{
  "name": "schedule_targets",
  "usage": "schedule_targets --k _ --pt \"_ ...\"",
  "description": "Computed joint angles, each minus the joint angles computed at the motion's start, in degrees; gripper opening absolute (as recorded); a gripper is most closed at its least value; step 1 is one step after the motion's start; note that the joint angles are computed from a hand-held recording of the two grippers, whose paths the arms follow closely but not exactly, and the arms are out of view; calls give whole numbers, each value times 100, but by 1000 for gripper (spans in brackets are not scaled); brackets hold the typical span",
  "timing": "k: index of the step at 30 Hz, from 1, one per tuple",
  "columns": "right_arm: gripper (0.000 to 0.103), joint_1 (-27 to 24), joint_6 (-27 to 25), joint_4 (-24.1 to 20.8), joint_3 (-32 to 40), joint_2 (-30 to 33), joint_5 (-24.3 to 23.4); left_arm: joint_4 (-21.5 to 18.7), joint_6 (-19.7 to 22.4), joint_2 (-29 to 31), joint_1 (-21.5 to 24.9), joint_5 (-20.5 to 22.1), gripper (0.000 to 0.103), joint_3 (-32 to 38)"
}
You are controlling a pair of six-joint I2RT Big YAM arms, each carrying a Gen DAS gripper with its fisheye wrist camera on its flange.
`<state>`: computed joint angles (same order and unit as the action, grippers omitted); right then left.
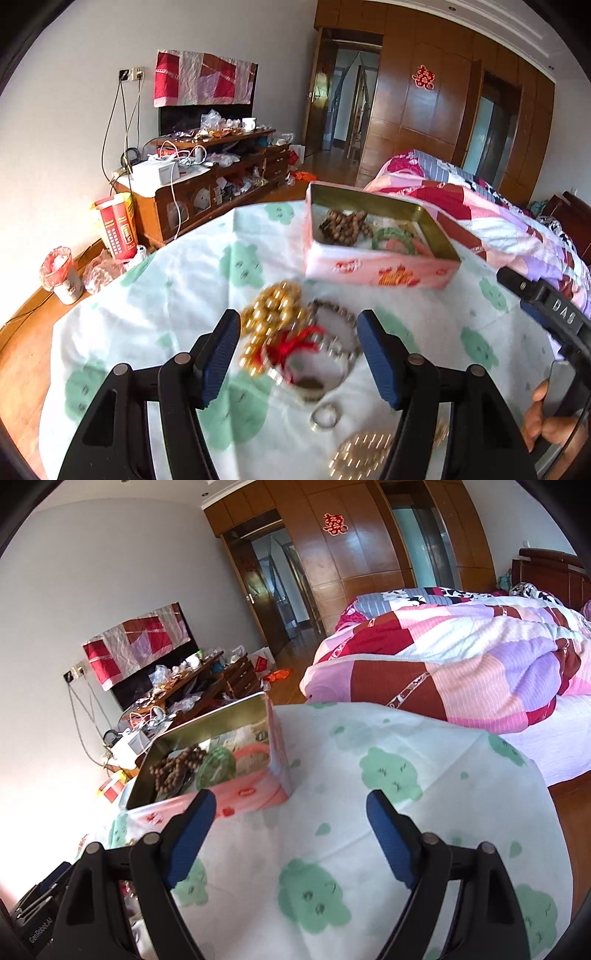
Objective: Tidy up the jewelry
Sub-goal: 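Withdraw both open tools from the tin toward the remaining jewelry, then grasp the pearl necklace with the right tool while the left tool grasps the grey bead bracelet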
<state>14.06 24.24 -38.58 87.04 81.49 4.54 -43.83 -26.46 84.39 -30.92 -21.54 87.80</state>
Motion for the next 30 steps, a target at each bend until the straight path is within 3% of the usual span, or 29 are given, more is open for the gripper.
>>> schedule_targets --k 8,12,15,18,23,28,30 --pt "86 191 -515 -65 -314 -284 -338 -191 -38 -344 -24 117 66 -388" --pt "86 252 -961 -317 -342 -309 -947 -337 56 -471 -60 47 66 -498" --pt "86 328 -1596 -713 -162 -213 -1494 -365 49 -619 -24 10 66 -645" --pt "86 518 -2389 -1386 149 32 -1600 -465 -18 -715 23 -44 66 -761" --pt "86 674 -3268 -1864 258 184 -2030 -537 -119 -807 58 -74 66 -881" --pt "86 994 -4483 -2442 441 408 -1704 -606 -209 -791 68 4 66 -854" --pt "84 1063 -4742 -2405 406 446 -1539 -581 -207 -805 58 25 66 -866"
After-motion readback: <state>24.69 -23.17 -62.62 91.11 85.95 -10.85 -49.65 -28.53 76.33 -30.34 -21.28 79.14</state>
